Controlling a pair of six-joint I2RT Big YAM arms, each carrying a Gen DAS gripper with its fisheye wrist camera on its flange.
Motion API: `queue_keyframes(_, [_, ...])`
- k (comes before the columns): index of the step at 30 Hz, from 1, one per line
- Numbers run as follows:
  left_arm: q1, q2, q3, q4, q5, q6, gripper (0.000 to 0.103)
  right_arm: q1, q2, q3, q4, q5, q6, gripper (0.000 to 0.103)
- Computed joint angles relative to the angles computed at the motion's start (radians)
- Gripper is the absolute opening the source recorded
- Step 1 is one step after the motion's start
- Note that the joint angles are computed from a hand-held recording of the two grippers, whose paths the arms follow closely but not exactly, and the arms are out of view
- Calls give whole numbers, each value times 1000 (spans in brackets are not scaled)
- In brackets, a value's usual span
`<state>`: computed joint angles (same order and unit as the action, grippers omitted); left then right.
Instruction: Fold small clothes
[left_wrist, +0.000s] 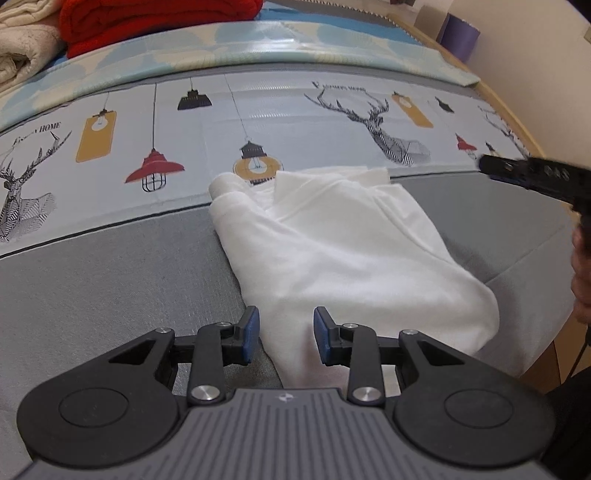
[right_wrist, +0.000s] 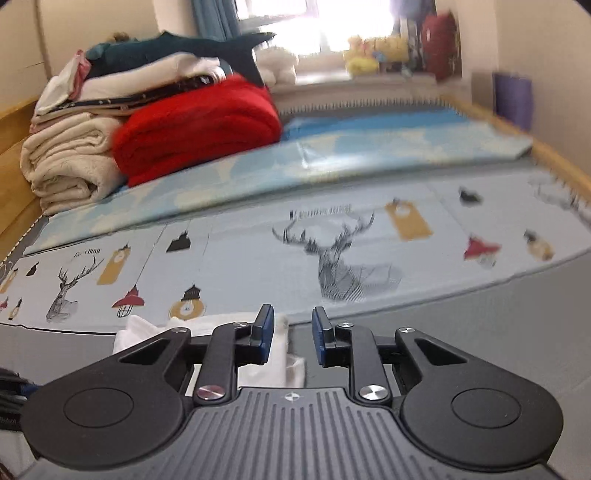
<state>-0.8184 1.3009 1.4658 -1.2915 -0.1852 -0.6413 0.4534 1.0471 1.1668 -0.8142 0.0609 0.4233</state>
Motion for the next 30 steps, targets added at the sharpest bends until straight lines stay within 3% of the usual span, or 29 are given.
queue_keyframes(2, [1,10,-1,-1,18,7,36,-18,43,15,-2,-61,27,25])
queue_keyframes(5, [7,24,-8,5,56,0,36,-15,108,39,-30,-79,22,29])
queue_keyframes(17, [0,75,13,21,54,-3,36,-41,292,84,-64,-182,85,34])
queue_keyframes(18, [1,76,13,24,53,-4,36,-41,296,85,-59,-176,80,33])
queue_keyframes(19, [2,77,14,26,52,-6,36,-41,292,79,-39,-171,74,14])
queue_keyframes(20, [6,77,14,29,51,-10,36,-42,283,73,-15,-168,73,2])
queue_keyframes(23, [20,83,17,35,57,-21,36,-48,214,28,122,-170,88,2])
queue_keyframes(24, [24,89,20,32,58,-25,36,-52,205,24,123,-141,102,2])
queue_keyframes(27, [31,110,32,3,61,-40,36,-85,243,46,-17,-99,167,3])
queue_keyframes(30, [35,120,36,-11,56,-54,36,-88,263,60,-78,-87,125,4])
